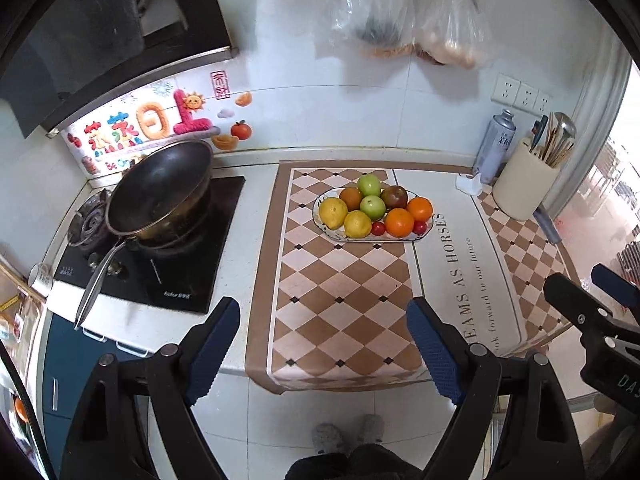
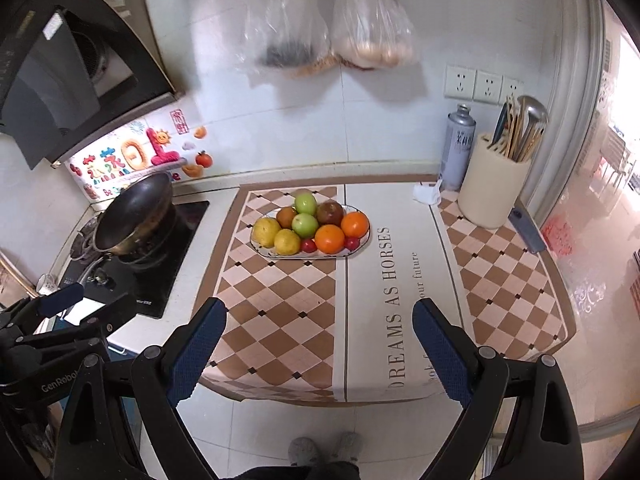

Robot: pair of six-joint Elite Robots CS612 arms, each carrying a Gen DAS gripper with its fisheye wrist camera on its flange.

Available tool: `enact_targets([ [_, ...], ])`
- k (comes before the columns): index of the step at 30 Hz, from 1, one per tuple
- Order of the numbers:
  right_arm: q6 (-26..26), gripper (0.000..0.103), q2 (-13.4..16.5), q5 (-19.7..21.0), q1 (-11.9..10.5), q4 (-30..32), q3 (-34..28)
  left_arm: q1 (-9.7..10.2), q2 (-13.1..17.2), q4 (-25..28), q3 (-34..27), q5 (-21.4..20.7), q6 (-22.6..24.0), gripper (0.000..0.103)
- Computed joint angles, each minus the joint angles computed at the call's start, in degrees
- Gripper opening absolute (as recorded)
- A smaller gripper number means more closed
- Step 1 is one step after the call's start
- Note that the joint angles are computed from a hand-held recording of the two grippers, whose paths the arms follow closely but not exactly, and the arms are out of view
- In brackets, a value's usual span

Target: Organize fruits

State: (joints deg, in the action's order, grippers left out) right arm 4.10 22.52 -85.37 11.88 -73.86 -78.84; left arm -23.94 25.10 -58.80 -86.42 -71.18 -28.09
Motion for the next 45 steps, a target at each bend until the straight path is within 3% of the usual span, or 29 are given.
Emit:
enact_targets([
  [15, -3.1, 0.097, -0.3, 2.9, -1.0, 2.3, -6.0, -2.55, -0.6, 2.9, -4.8, 2.8, -3.6, 0.085],
  [26, -3.4, 0.101, -0.3, 3.8, -1.5, 3.1, -6.4, -2.99, -0.5, 3.1, -5.0, 3.0, -4.2, 0.085],
  [30, -3.8, 0.101, -0.3, 3.3, -1.5, 1.6, -4.9, -2.71, -0.8, 2.4, -3.9, 3.3, -4.3, 0.088],
  [31, -3.8, 0.101, -0.4, 3.2, -1.4, 1.2, -4.3, -2.53, -1.0, 2.2, -3.4, 3.4, -4.2, 0.102],
  [45, -3.6, 0.101, -3.2, -0.9, -1.0, -7.4, 9.7, 0.32, -2.3, -4.1, 6.3, 5.5, -2.9, 0.103],
])
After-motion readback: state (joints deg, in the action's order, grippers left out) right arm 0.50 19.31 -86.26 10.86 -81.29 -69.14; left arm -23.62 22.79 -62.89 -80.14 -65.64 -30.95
